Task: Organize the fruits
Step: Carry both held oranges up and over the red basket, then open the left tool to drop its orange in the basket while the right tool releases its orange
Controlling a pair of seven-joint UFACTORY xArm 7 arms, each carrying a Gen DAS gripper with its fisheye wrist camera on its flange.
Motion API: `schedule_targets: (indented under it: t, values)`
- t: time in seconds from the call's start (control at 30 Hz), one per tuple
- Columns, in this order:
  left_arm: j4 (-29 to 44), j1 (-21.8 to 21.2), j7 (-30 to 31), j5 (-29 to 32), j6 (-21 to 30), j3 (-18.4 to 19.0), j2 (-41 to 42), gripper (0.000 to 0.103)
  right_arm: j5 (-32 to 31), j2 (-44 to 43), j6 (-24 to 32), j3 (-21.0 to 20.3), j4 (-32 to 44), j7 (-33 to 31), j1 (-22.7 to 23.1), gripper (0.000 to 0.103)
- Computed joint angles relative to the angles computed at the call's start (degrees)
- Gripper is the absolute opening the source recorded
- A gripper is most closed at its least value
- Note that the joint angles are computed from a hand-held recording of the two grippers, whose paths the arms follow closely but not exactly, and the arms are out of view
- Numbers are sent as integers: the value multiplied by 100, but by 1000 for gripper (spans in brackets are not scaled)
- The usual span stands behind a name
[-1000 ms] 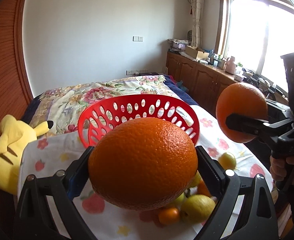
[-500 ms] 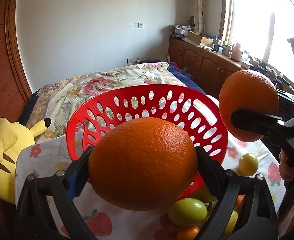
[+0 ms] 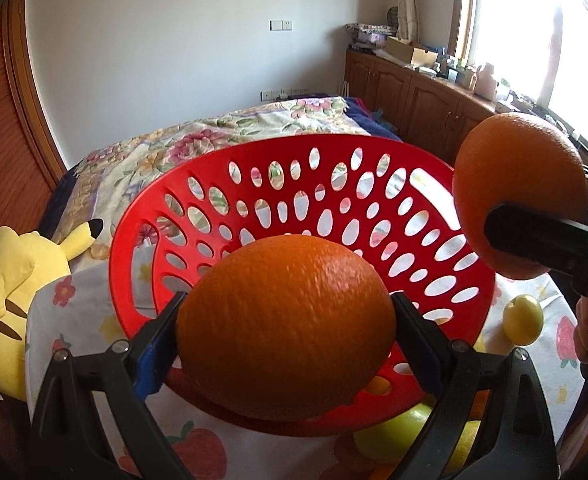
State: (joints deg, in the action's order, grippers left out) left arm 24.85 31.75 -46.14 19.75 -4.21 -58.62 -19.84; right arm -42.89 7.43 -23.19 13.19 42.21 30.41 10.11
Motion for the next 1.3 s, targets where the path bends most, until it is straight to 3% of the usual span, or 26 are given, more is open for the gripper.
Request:
schedule_targets:
  t: [0.1, 0.23, 0.37, 0.47, 0.57, 0.9, 1.07, 1.2, 1.3]
  values:
    - [122, 281, -46, 104, 178, -304, -35, 96, -70, 7, 44, 37, 39, 72, -25, 91]
    - [100, 294, -185, 230, 68, -217, -44, 94, -166, 7, 30, 48, 59, 177, -73, 91]
    - [-14, 27, -87, 73, -82, 120, -297, 94, -349, -3, -12, 49, 69, 342, -123, 91]
    - [-127, -274, -10, -64, -94, 434, -432, 94, 4, -55, 13, -36, -18, 37, 59, 91]
    - [-372, -697, 76, -250, -285, 884, -571, 94, -134, -16, 2, 13, 32, 196, 2, 91]
    - [-1119, -1686, 531, -901, -492, 1812, -1184, 94, 135, 292, 191, 174, 275, -89, 38, 91]
    - [-1370, -1867, 630, -1112, -494, 1979, -1419, 94, 250, 517, 494, 459, 512, -305, -20, 91]
    - [-1485, -1914, 661, -1220, -527, 2039, -1470, 94, 142, 771, 856, 1136, 760, -393, -476, 91]
    - [-1584, -1941, 627, -1299, -518, 2006, -1572, 94, 270, 961, 1161, 1423, 925, -619, -568, 91]
